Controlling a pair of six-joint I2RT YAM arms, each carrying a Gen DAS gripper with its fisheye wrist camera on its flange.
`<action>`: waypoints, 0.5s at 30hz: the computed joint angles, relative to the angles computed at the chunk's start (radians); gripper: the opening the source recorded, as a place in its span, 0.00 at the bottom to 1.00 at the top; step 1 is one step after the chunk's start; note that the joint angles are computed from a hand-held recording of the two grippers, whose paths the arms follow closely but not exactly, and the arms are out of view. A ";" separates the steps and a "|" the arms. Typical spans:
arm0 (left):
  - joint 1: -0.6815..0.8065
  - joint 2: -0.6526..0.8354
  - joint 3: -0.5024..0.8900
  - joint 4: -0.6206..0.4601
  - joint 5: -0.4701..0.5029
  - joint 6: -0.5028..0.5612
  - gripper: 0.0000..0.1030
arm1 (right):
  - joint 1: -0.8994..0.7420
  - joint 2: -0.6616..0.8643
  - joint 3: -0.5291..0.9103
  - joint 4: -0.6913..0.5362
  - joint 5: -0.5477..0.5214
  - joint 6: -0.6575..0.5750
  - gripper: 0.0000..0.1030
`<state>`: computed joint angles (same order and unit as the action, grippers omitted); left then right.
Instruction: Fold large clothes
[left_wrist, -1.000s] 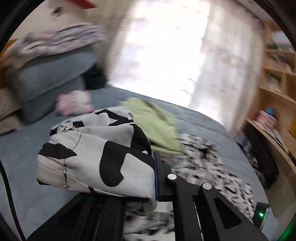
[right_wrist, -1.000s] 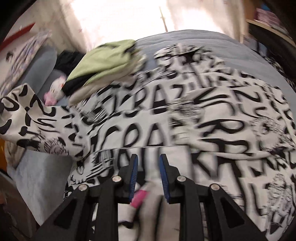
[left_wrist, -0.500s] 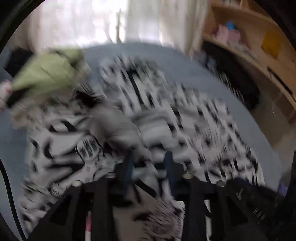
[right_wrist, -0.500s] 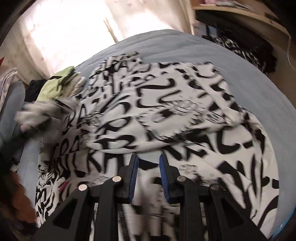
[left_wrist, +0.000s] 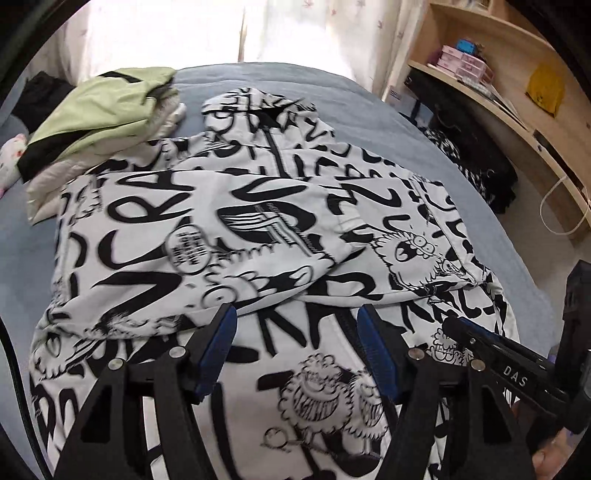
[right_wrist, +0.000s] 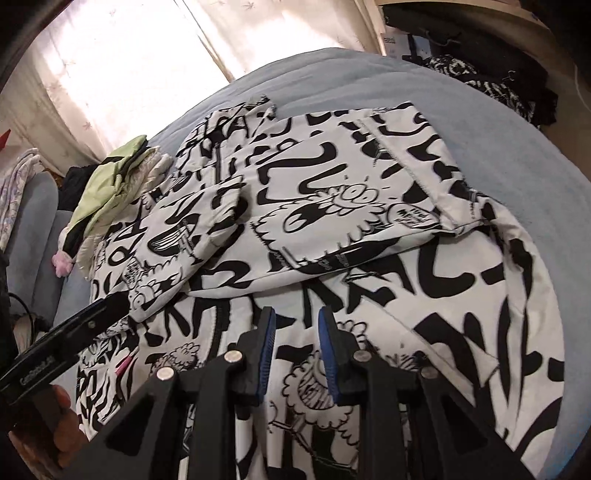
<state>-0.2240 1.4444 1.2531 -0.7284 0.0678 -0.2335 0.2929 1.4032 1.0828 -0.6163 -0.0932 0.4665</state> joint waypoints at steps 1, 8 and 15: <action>0.007 -0.012 -0.003 -0.011 -0.010 0.000 0.64 | 0.005 0.002 0.002 0.001 -0.002 0.000 0.23; 0.030 -0.076 -0.061 -0.039 -0.085 0.005 0.64 | 0.034 0.010 0.015 0.002 -0.027 -0.011 0.27; 0.080 -0.091 -0.098 -0.040 -0.085 0.024 0.64 | 0.058 0.070 0.070 -0.009 -0.042 -0.015 0.38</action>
